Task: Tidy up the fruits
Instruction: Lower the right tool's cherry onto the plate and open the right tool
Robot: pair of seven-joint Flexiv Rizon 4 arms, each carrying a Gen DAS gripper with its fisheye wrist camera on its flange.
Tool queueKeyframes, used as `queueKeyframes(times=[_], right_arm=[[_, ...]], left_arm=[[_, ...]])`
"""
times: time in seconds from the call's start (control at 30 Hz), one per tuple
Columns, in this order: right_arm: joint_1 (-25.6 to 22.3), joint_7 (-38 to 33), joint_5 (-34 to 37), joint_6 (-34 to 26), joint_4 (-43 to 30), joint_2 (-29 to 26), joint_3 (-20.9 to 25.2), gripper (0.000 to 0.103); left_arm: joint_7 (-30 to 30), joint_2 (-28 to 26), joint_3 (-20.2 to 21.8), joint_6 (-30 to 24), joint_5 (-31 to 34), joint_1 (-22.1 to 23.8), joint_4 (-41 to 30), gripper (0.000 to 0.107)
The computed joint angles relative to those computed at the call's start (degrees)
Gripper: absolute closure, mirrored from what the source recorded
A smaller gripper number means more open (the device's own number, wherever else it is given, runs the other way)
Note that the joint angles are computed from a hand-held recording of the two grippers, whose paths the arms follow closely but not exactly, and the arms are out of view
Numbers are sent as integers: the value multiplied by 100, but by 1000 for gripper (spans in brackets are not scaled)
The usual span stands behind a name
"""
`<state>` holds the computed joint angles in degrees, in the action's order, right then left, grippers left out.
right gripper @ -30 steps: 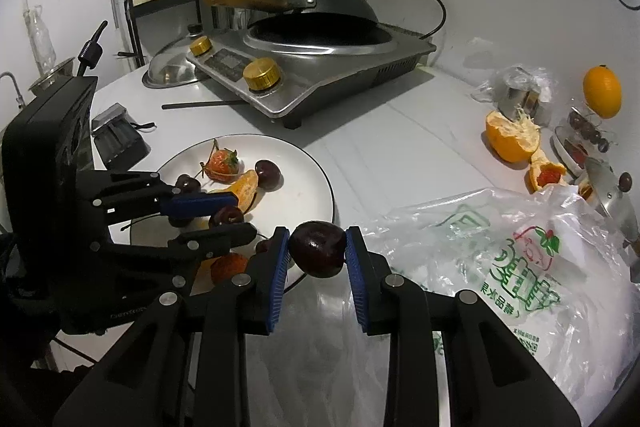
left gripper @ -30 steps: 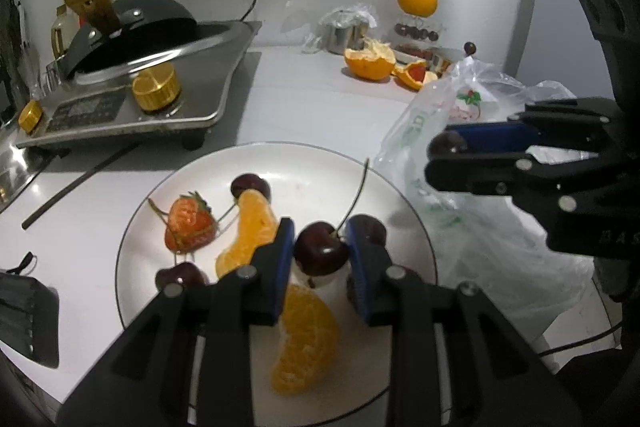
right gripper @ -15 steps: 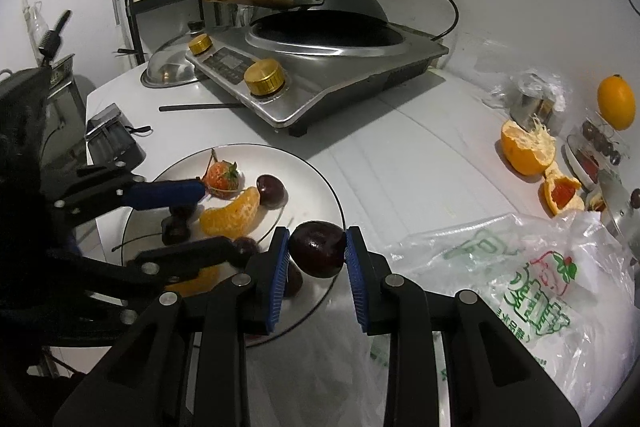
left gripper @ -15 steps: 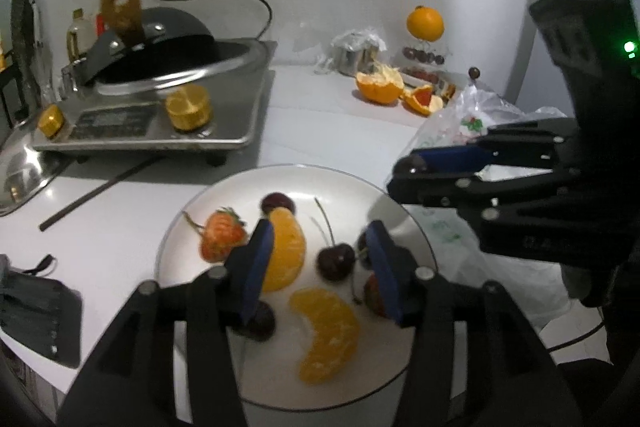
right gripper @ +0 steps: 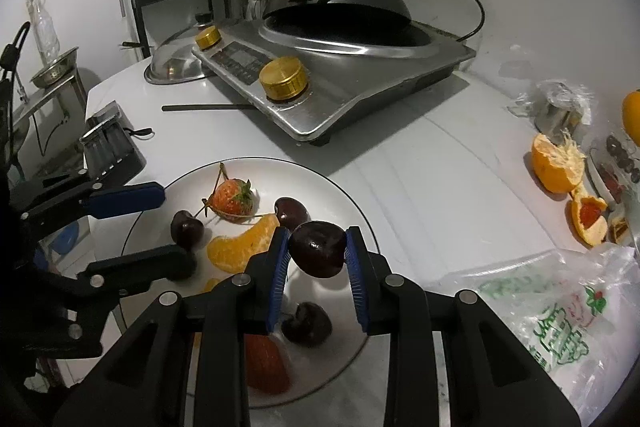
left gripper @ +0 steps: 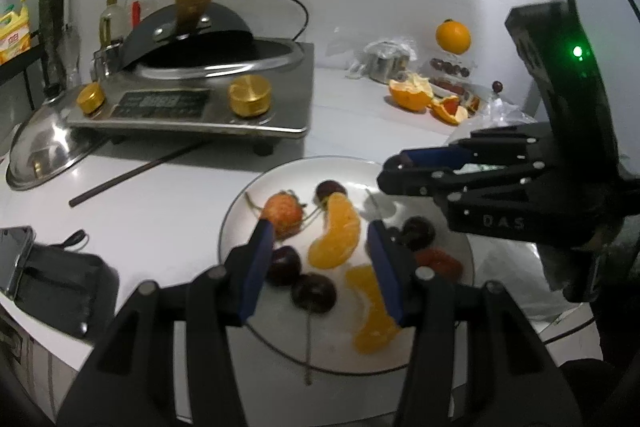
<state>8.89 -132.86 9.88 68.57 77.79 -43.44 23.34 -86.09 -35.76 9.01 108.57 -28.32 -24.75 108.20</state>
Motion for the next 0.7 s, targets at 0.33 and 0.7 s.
queueKeyframes(times=[0.33,0.7], right_arm=[[222,329,-171,-120,-93,-151,-195,73],[208,515,-217,-117,-81,-144,-192,66]], left_arm=[[-108,17,-35,79,-72,69,150,56],[-102,18,141,66,-231,-141,189,56]])
